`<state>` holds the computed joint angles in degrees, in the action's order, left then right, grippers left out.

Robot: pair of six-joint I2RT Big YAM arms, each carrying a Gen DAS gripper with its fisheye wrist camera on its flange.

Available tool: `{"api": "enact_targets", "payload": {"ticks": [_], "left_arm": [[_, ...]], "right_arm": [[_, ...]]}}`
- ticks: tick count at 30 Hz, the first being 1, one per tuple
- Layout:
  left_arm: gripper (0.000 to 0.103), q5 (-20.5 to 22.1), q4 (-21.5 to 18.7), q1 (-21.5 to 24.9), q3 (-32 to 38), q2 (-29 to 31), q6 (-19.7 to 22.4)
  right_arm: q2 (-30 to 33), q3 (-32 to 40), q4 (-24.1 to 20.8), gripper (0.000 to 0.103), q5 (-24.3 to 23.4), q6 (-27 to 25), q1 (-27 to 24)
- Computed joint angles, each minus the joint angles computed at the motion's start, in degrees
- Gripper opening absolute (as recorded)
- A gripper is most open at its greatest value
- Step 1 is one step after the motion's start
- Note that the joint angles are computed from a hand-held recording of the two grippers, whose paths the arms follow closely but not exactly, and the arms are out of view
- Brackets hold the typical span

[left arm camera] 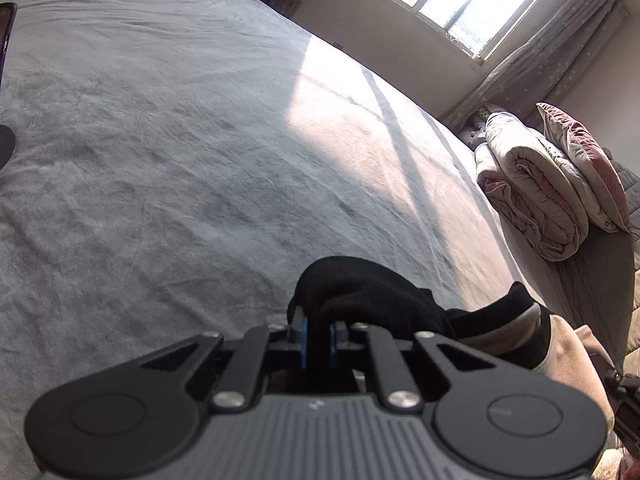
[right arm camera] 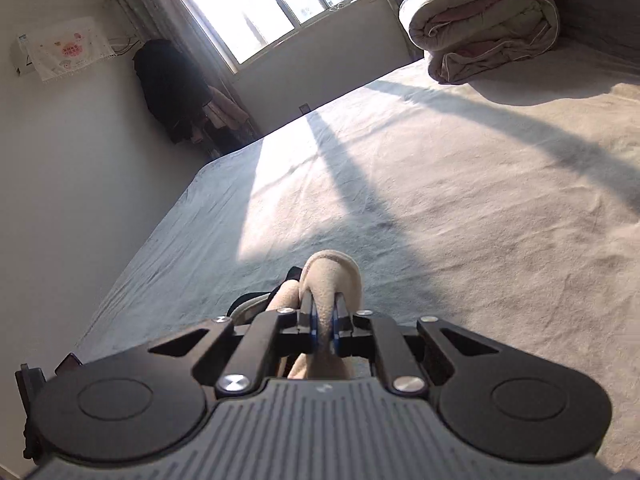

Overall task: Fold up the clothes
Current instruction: 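Lift and pull the black garment and beige sweatshirt apart with both grippers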

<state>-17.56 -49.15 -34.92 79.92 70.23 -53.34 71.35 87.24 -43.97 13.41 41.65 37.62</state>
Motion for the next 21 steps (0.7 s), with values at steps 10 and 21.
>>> {"api": "enact_targets", "payload": {"ticks": [10, 21], "left_arm": [[0.010, -1.0, 4.6, -2.0, 3.3, 0.6, 3.9], [0.052, 12.6, 2.9, -3.0, 0.5, 0.1, -0.2]], "right_arm": [[-1.7, 5.8, -1.6, 0.010, 6.6, -6.1, -1.9], [-0.2, 13.7, -7.4, 0.010, 12.1, -12.6, 2.0]]}}
